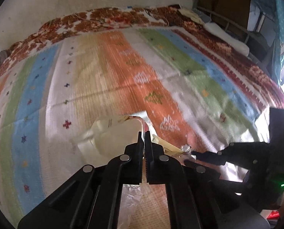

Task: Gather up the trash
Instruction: 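Grasp the pale yellow bag with the left tool while the right tool grasps the small clear packet, then carry the yellow bag with the left tool while the right tool carries the packet to the bin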

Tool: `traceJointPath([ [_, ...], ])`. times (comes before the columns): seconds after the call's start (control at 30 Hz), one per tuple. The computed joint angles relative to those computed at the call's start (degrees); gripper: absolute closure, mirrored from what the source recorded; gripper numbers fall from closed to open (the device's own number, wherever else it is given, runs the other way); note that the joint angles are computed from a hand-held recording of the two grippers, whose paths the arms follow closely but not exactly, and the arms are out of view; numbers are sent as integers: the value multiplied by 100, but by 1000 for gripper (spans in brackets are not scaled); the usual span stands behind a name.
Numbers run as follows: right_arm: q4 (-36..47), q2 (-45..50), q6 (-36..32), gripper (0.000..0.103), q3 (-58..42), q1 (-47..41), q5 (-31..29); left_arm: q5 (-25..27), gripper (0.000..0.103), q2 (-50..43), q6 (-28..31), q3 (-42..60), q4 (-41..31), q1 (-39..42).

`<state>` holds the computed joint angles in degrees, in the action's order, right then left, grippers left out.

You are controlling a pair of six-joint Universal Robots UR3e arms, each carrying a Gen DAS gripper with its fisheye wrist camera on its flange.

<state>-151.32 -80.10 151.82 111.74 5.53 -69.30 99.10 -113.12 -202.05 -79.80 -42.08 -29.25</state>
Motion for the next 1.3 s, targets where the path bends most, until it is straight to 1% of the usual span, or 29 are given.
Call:
traceJointPath([
  [0.2, 194, -259, 62, 91, 13, -65, -218, 73, 102, 290, -76, 95, -133, 25],
  [0.43, 709, -876, 301, 91, 8, -160, -109, 151, 102, 695, -279, 147, -452, -52],
  [0.5, 779, -1022, 353, 91, 5, -89, -192, 196, 102, 777, -374, 245, -636, -120],
  [0.57, 748, -1166, 398, 91, 13, 87, -477, 190, 102, 829, -514, 321, -829, -178],
  [0.63, 935, -1380, 464, 91, 14, 85, -425, 248, 102, 834, -748, 437, -1073, -306],
  [0.7, 1024, -1543, 532, 91, 22, 123, -487, 253, 102, 873, -844, 501, -1222, -404],
  [0.8, 1247, -1836, 625, 91, 23, 147, -555, 425, 102, 1047, -943, 504, -1420, -591],
  [0.97, 1756, -2441, 712, 91, 128, 121, -476, 471, 102, 1617, -1337, 42, -1489, -658],
  [1.07, 2045, -2766, 795, 91, 184, 64, -353, 439, 102, 2008, -1522, -393, -1382, -651],
  [1.3, 2592, -3372, 1085, 91, 198, 128, -340, 433, 102, 2513, -1877, -768, -1388, -778],
])
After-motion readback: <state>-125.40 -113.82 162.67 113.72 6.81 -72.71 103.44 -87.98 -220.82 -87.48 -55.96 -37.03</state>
